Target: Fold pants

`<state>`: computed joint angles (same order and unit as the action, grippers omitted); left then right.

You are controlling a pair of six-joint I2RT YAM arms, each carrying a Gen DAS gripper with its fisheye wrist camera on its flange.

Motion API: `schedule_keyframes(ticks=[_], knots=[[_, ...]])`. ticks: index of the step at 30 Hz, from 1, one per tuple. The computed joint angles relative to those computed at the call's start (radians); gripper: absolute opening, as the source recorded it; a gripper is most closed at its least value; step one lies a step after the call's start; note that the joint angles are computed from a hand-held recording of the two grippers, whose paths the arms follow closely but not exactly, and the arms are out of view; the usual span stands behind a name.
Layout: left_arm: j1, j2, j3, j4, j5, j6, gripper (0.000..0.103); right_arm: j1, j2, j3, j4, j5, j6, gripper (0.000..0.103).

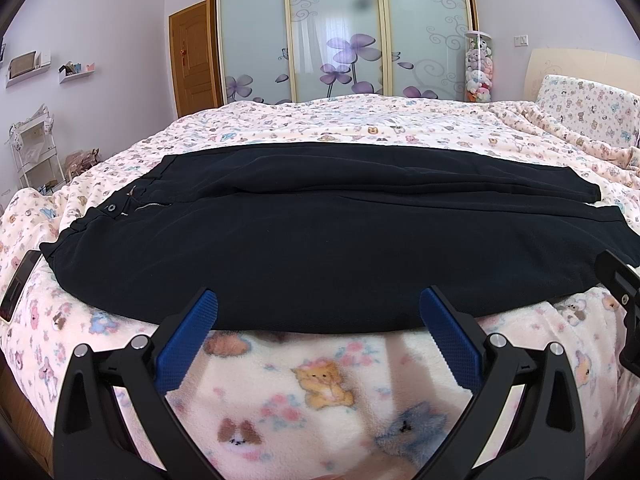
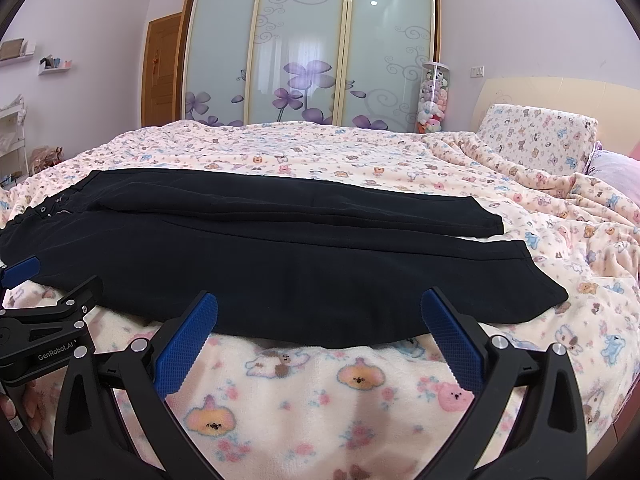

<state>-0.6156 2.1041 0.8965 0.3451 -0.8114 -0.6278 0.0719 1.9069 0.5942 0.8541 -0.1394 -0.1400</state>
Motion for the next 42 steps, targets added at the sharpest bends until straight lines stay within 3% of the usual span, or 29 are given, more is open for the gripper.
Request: schedule_keyframes(ticks=[42], knots=[[0.001, 0.000, 0.004, -0.008, 0.004, -0.003, 0.101, -0.001, 0.000, 0.008, -0.012, -0.002, 0.004, 0.102]])
